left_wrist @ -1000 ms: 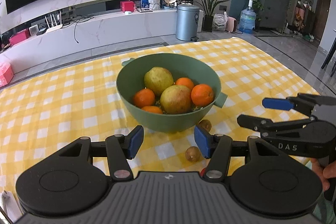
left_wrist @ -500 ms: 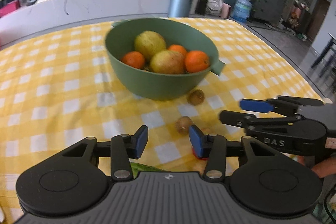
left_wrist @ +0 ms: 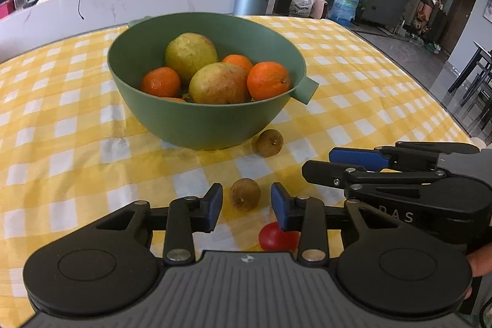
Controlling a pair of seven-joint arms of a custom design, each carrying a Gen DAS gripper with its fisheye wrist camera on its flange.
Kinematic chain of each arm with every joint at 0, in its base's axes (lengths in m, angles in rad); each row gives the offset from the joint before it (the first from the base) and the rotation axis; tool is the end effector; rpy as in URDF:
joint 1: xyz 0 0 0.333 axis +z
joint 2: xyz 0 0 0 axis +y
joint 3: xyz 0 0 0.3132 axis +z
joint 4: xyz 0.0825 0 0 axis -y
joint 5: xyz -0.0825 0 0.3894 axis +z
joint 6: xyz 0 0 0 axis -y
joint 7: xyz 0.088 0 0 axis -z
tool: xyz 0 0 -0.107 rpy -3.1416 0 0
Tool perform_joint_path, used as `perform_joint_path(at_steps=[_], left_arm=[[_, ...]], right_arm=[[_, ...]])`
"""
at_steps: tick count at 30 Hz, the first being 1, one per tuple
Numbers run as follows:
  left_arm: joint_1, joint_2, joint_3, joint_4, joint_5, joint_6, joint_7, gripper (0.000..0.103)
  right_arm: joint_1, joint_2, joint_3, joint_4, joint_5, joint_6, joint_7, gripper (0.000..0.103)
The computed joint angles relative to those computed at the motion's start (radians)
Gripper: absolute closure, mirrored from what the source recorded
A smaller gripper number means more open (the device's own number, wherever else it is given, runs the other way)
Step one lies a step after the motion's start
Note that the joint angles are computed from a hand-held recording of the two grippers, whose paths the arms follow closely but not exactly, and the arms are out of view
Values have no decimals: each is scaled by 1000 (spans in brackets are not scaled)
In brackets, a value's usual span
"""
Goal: Organize fruits
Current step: 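Grasp a small brown fruit with the left tool while the right tool grasps another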
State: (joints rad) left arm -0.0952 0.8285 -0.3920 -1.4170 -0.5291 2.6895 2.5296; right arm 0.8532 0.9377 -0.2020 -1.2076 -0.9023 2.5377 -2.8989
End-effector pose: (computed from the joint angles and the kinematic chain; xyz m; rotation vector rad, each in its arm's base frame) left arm 0.7161 -0.2771 0.2708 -1.0451 2.6688 -1.0989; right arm 0.5932 0.5274 0.2479 -1.3512 1.9777 -0.7041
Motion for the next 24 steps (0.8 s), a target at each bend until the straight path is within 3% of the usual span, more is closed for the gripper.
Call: perform_joint_path(at_steps=[8, 16, 24], left_arm=[[-31, 35, 27, 48, 36, -21, -67, 69], [-34, 31, 28, 34, 59, 13, -70, 76], [-31, 23, 35, 23, 59, 81, -126, 76]], right_arm=[[-5, 10, -6, 10, 4, -4, 5, 71], [-16, 43, -14, 53, 2, 14, -30, 71], [-35, 147, -14, 216, 50, -21, -192, 72]])
